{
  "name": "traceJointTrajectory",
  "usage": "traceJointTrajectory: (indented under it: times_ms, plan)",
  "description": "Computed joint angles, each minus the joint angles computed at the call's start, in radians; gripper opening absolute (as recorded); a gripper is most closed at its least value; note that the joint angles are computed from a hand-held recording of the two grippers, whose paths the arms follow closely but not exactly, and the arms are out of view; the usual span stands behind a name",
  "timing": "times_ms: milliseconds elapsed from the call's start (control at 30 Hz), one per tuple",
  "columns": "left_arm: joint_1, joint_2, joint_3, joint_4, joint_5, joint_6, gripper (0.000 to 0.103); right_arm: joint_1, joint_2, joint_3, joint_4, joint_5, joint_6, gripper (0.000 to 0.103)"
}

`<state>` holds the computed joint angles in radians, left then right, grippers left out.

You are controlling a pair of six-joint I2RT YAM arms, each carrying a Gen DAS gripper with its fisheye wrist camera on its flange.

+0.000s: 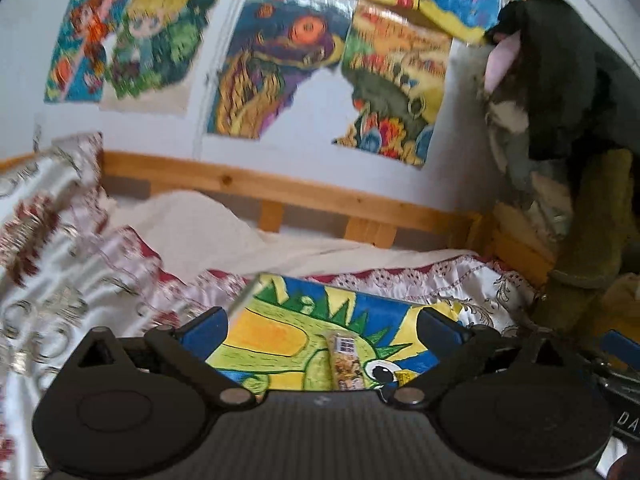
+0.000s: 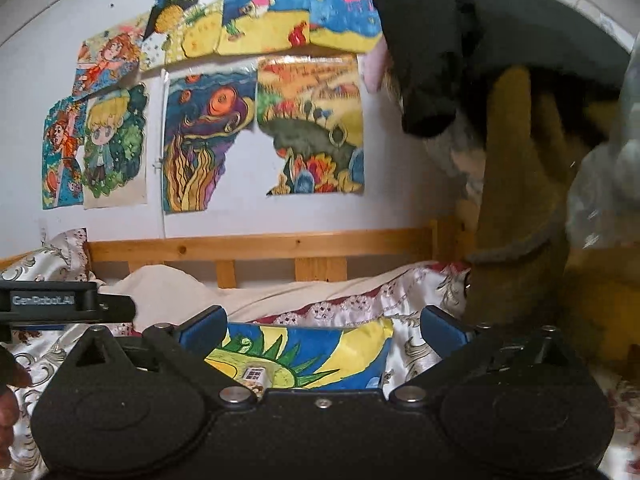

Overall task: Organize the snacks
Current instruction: 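Open both tools and withdraw them from the tray back over the snacks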

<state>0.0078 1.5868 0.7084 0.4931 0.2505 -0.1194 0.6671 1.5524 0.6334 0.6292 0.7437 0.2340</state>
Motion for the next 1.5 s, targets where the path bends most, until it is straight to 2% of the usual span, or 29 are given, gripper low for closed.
traceJointTrajectory:
  times_ms: [333, 400, 467, 600, 733, 900, 1033, 1167, 1500]
  plan:
    - [0.233, -0.296, -0.258, -0.038, 0.204, 0.056, 0.103, 0.349, -0.185, -0.069, -0.278, 0.324, 0.174, 0.102]
    - [0.279, -0.334, -0.312, -0.036, 0.239, 0.086, 0.103, 0.437, -0.193, -0.055, -0.423, 0.407, 0.299, 0.102]
    - [0.329, -0.373, -0.368, -0.047, 0.279, 0.13, 0.103, 0.511, -0.182, -0.024, -0.599, 0.474, 0.475, 0.102]
    - [0.437, -0.444, -0.467, -0.071, 0.37, 0.202, 0.103, 0.63, -0.145, 0.037, -0.914, 0.528, 0.804, 0.102]
    - [0.525, -0.478, -0.517, -0.125, 0.432, 0.271, 0.103, 0.715, -0.068, 0.111, -1.195, 0.541, 1.104, 0.102]
    - [0.594, -0.477, -0.54, -0.187, 0.469, 0.36, 0.103, 0.779, 0.015, 0.164, -1.382, 0.492, 1.311, 0.102]
    - [0.613, -0.458, -0.552, -0.206, 0.471, 0.42, 0.103, 0.794, 0.075, 0.185, -1.415, 0.405, 1.364, 0.102]
    - [0.607, -0.433, -0.561, -0.217, 0.453, 0.47, 0.103, 0.775, 0.096, 0.174, -1.347, 0.325, 1.333, 0.102]
    - [0.578, -0.356, -0.552, -0.214, 0.405, 0.538, 0.103, 0.717, 0.118, 0.146, -1.241, 0.221, 1.267, 0.102]
